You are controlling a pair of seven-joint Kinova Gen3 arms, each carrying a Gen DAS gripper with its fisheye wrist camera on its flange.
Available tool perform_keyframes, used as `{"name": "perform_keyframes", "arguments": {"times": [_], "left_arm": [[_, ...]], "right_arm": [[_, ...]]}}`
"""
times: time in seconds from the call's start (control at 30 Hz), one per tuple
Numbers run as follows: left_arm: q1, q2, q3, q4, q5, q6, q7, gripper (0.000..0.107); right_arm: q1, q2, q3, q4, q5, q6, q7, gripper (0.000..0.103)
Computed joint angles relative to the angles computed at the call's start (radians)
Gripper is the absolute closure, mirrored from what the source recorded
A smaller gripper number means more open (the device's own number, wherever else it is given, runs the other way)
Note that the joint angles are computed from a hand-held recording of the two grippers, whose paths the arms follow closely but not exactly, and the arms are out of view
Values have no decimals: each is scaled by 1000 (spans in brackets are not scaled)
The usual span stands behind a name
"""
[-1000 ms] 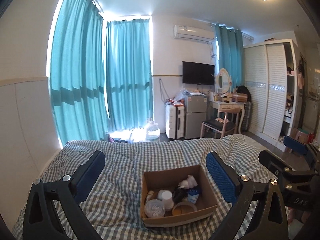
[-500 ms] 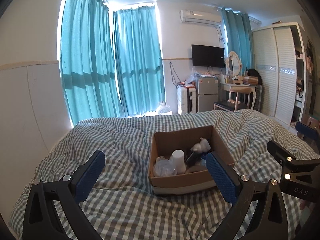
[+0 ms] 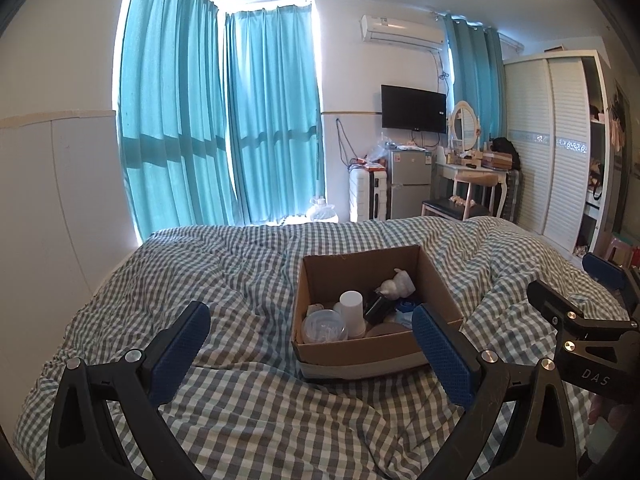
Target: Organize objects
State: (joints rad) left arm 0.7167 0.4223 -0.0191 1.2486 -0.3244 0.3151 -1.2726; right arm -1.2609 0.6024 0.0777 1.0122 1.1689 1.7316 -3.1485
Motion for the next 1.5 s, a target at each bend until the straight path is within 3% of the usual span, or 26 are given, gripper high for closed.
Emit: {"name": "perform_keyframes", "arguments": {"times": [0.33,1.5], "left_arm": [[-3,-1,4,-6,7,12,-1,4],[-11,-15,16,-2,10,24,-6,4]], "right_arm": [[7,-22,-16,21,-10,-28,-54,1],[-9,4,9,-39,-17,-10,3,1]]}}
